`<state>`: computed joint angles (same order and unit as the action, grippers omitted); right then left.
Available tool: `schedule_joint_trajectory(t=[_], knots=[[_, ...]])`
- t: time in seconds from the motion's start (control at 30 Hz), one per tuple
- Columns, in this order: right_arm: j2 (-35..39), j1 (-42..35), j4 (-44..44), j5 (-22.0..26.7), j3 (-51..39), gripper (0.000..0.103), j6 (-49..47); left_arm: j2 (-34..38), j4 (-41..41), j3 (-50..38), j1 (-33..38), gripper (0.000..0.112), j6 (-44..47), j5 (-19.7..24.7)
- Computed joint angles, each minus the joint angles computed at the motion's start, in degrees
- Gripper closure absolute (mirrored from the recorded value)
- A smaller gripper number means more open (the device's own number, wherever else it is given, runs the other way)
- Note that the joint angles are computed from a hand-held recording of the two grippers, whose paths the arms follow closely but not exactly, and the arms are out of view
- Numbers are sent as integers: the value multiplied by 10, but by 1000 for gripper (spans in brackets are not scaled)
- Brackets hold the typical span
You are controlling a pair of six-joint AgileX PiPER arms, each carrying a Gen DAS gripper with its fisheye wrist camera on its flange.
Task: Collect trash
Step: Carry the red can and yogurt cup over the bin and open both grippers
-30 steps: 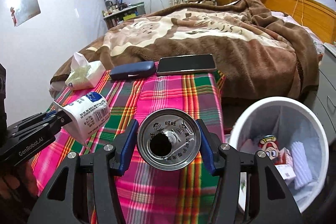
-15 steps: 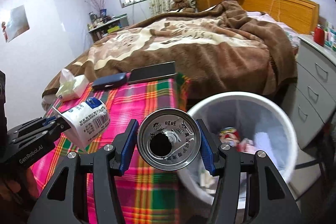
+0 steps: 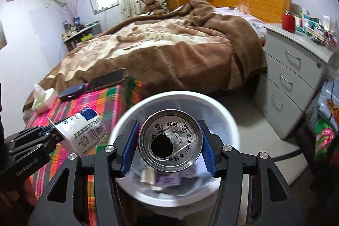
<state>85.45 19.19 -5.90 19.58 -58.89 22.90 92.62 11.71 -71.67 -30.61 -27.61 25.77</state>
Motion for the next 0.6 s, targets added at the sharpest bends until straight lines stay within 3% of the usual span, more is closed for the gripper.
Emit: schedule_joint_trajectory(t=[0.27,0.47,0.5,0.57,0.6], knots=[[36,-48,75,11,-15,47,-83,79,-38,-66,-17,98,24,14],[65,-52,48,29,-37,47,-76,106,-9,-85,-28,96,6,16],[68,-53,45,35,-39,47,-74,108,-6,-88,-28,93,2,17],[68,-57,43,35,-37,47,-76,112,2,-88,-30,73,-7,18],[66,-57,43,33,-35,46,-77,111,-6,-86,-28,70,-2,15]])
